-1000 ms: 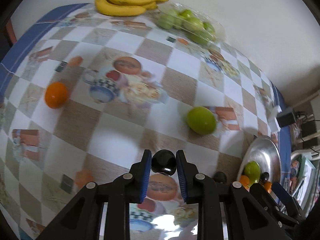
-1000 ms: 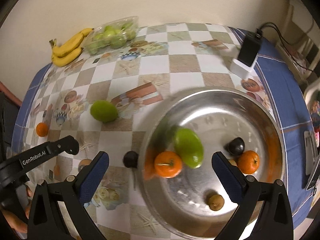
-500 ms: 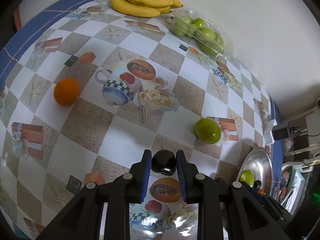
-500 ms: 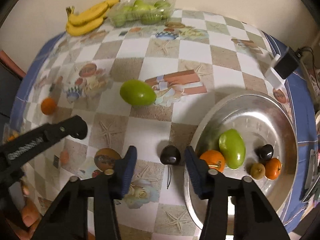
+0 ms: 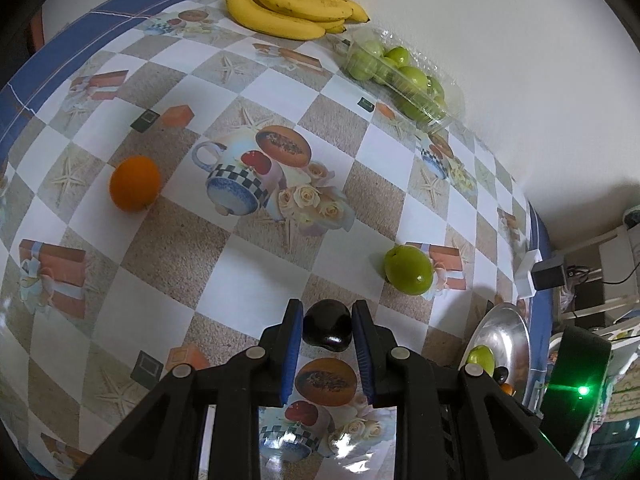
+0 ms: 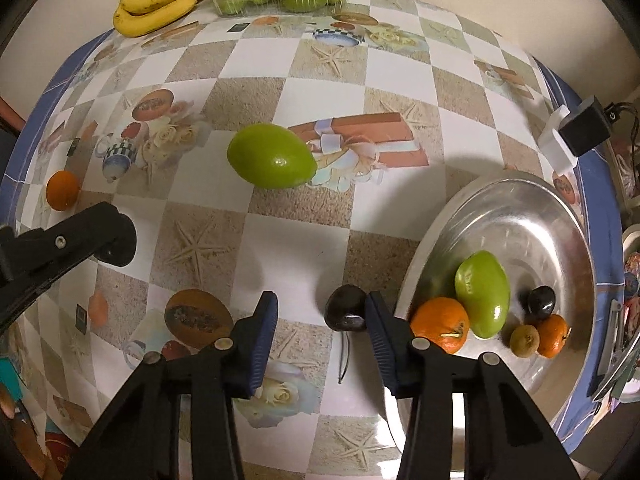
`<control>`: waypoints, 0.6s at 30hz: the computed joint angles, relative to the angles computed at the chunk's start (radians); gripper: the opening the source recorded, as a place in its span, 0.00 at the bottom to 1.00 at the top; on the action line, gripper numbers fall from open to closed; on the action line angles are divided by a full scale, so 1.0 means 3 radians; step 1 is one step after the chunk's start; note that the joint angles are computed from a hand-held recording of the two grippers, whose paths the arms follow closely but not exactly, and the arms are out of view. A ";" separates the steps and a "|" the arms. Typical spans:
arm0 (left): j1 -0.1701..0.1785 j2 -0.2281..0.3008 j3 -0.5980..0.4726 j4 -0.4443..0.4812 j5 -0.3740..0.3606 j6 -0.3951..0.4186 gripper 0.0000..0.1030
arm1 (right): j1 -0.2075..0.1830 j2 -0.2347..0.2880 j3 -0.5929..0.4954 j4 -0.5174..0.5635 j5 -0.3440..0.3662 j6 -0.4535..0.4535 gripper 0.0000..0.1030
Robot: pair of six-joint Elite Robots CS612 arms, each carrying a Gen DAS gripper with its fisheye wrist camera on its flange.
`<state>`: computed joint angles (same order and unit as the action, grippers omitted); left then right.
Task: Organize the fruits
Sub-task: 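Grasp another black plum with the right tool while the left tool holds its plum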
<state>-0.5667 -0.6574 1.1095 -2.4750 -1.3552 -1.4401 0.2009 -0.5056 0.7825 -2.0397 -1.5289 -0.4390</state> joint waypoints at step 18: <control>0.0007 -0.0031 0.0073 -0.0073 0.0009 -0.0097 0.26 | -0.0004 -0.0001 0.0016 -0.0054 0.0225 -0.0059 0.42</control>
<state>-0.5646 -0.6666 1.1312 -2.4970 -1.3524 -1.4691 0.1996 -0.5060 0.7873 -2.0557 -1.4615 -0.4567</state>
